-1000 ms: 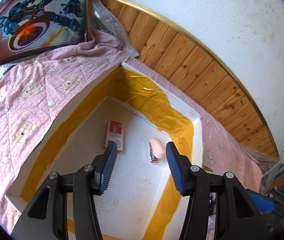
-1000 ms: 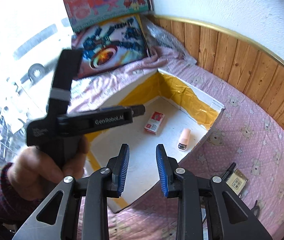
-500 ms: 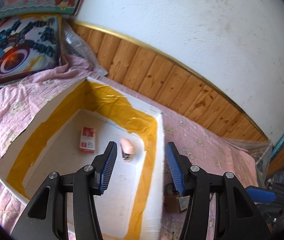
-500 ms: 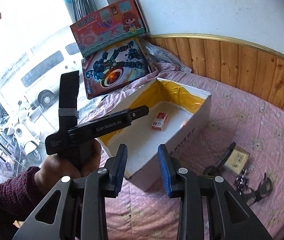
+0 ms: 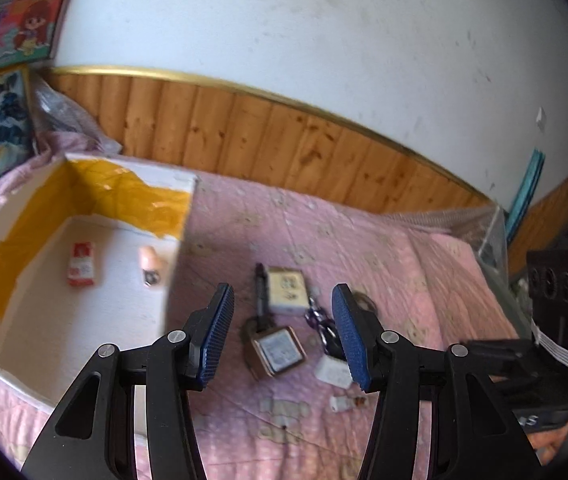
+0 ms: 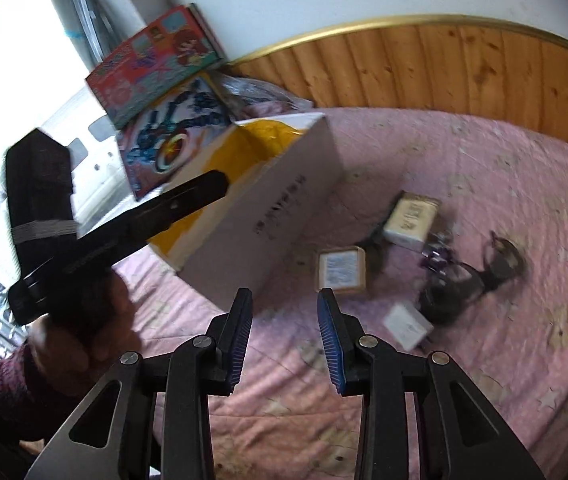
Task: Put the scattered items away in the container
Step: 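Move both tools back from the cardboard box toward the remaining items, then grasp the gold-rimmed square tin with the left tool while the right tool grasps the glass vial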
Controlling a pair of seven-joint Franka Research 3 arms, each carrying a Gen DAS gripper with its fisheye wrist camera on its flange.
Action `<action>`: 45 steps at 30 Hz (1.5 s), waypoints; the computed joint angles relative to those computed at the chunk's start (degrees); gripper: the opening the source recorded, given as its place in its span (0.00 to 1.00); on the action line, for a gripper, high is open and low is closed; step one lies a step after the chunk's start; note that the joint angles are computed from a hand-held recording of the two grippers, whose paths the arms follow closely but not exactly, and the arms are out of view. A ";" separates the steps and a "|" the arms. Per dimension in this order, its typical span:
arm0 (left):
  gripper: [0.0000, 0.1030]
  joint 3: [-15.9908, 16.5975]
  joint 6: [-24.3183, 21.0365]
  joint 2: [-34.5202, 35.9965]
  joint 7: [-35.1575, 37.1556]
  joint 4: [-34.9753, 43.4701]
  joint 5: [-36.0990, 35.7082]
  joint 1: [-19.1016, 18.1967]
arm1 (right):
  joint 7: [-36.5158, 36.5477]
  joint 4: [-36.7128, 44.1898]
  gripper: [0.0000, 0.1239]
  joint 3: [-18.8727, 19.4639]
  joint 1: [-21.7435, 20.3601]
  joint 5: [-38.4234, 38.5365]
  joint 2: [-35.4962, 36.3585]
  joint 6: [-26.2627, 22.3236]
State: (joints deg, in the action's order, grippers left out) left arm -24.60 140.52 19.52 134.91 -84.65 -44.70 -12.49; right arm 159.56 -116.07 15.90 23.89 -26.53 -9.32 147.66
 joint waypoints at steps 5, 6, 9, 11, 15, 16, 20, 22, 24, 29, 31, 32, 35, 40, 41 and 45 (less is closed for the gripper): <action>0.56 2.49 -7.09 4.12 -11.96 4.37 13.65 -5.10 | 1.56 -2.48 0.37 -0.10 -0.76 0.18 -1.41 -7.26; 0.56 2.60 -8.14 5.08 -13.41 5.38 15.87 -5.69 | 1.21 -3.10 0.38 -0.35 -0.72 0.94 -1.53 -8.19; 0.56 2.99 -9.46 7.35 -17.36 7.14 21.62 -7.27 | -1.71 -3.72 0.43 -1.21 -0.36 3.81 -0.91 -10.72; 0.57 3.28 -9.38 8.76 -20.10 8.16 24.77 -8.23 | -3.84 -3.86 0.45 -1.55 -0.01 5.15 -0.35 -10.95; 0.58 3.31 -9.86 11.26 -24.16 10.23 29.08 -9.04 | -8.92 -3.55 0.56 -2.16 0.50 6.12 0.94 -11.26; 0.58 3.31 -9.99 11.90 -25.05 10.87 29.91 -9.24 | -9.87 -3.50 0.57 -2.27 0.60 6.19 1.24 -11.43; 0.60 3.65 -11.22 14.95 -28.90 14.45 33.18 -10.53 | -13.05 -3.38 0.58 -2.91 0.88 6.67 2.62 -11.40; 0.62 4.02 -11.99 16.56 -31.11 16.40 34.68 -11.27 | -14.59 -3.45 0.58 -3.38 1.06 7.65 3.54 -10.74; 0.62 4.53 -13.22 18.62 -33.57 19.12 36.41 -12.40 | -15.74 -3.53 0.58 -3.83 1.23 8.69 4.37 -10.59; 0.63 4.92 -12.84 21.51 -37.06 22.18 38.88 -13.59 | -16.84 -4.05 0.25 -4.48 1.57 11.07 4.75 -11.87; 0.61 4.37 -12.12 21.89 -37.09 22.32 38.60 -13.15 | -17.42 -3.47 0.16 -4.58 1.64 11.58 4.80 -13.17; 0.56 4.34 -11.86 21.92 -37.17 22.30 38.71 -13.06 | -17.49 -3.36 0.15 -4.63 1.67 11.91 4.80 -13.41; 0.48 4.49 -11.73 21.57 -37.01 21.91 39.68 -12.99 | -17.07 -3.77 0.15 -4.78 1.64 13.10 4.39 -12.72; 0.48 4.00 -11.41 20.20 -36.91 19.83 38.71 -11.70 | -15.20 -5.98 0.15 -4.85 1.00 15.77 2.10 -8.64; 0.48 3.85 -10.99 19.44 -36.85 18.64 38.37 -11.25 | -14.66 -6.34 0.13 -4.70 0.81 16.04 1.62 -7.81; 0.48 3.36 -9.81 16.95 -36.78 14.90 37.14 -9.78 | -13.40 -6.84 0.13 -4.00 0.22 16.85 0.49 -4.71</action>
State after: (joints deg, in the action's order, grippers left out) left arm -21.24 130.71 36.47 98.13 -69.76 -7.56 -22.27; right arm 146.16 -122.91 11.90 24.11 -9.68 -8.83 142.95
